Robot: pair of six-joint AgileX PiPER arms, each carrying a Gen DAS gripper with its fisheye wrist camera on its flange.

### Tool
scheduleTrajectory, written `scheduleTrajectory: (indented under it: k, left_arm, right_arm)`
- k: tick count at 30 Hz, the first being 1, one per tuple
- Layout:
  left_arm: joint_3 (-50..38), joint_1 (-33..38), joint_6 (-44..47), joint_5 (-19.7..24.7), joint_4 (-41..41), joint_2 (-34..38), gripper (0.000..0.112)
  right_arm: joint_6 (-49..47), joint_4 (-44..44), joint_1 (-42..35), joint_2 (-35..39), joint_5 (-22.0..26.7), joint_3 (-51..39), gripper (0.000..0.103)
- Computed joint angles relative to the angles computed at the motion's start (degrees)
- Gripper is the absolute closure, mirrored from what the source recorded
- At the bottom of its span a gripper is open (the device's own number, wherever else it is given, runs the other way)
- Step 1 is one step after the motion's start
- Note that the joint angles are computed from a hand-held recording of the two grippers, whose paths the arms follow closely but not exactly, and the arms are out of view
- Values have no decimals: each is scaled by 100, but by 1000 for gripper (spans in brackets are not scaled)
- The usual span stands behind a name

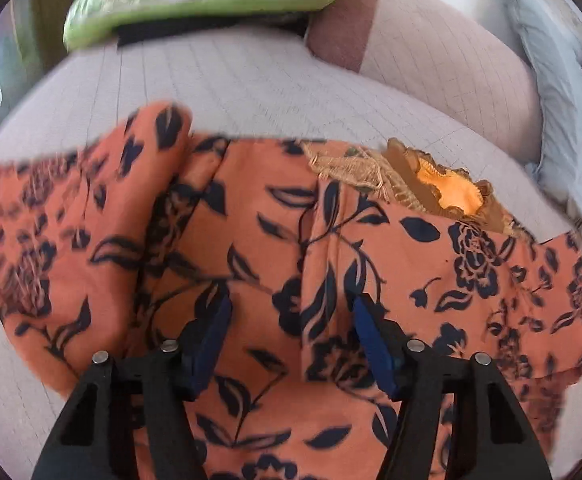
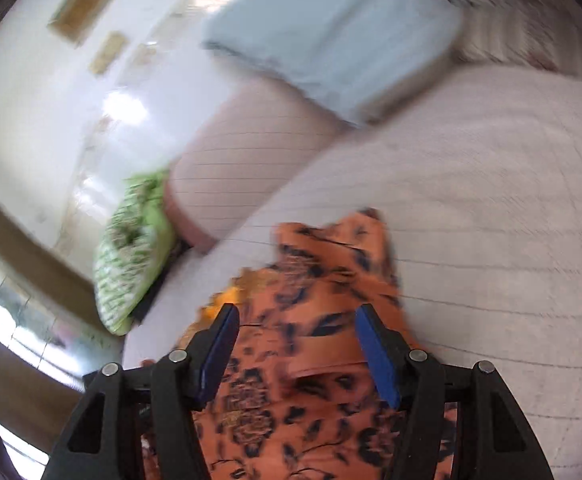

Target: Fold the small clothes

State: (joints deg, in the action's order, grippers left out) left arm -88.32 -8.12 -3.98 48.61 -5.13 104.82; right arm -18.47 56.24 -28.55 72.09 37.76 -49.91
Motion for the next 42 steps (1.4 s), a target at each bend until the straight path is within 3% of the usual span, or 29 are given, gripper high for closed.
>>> scheduleTrajectory:
  k: [1, 3, 5, 6, 10, 18, 19, 21, 23, 25, 27, 29, 40, 42]
  left_arm:
    - [5, -72, 26, -56, 50, 14, 57]
    - [34, -94, 181, -159, -134, -11, 81]
    - [25, -55, 301, -199, -360, -21, 90]
    - [60, 7, 362, -251, -515, -49, 102]
    - [78, 407, 927, -136, -1436, -80, 106]
    - [289, 487, 1741, -224, -1987, -269, 106]
    - [239, 425, 1591, -195, -1795, -220, 103]
    - [31, 352, 1347, 36, -1555, -5, 60]
    - [88, 392, 1422, 15, -1711, 34, 58]
    - [171, 356, 1483, -69, -1721, -34, 59]
    - [215, 312, 1468, -109, -1621, -58, 95]
    - [275, 220, 1230, -286, -1246, -69, 105]
    - [642, 775, 2097, -790, -2222, -883, 107]
    - [498, 1005, 2302, -532, -2450, -807, 107]
  right_arm:
    - [-67, 191, -197, 130, 173, 3, 39]
    - [-370, 687, -610, 369, 541, 75, 39]
    - [-449, 855, -734, 502, 586, 116, 39]
    - [-439, 820, -760, 501, 574, 113, 39]
    - [-388, 581, -625, 398, 376, 93, 39]
    - [34, -107, -114, 152, -191, 30, 39]
    - [89, -194, -67, 143, -237, 21, 39]
    - [118, -236, -32, 132, -279, 27, 39]
    - [116, -225, -36, 152, -261, 16, 39]
    - [148, -256, -28, 165, -261, 13, 39]
    - [138, -257, -42, 165, -273, 26, 39]
    - [108, -233, -76, 159, -271, 33, 39]
    - [-516, 384, -352, 75, -170, 111, 39]
    - [-823, 672, -334, 60, -167, 138, 39]
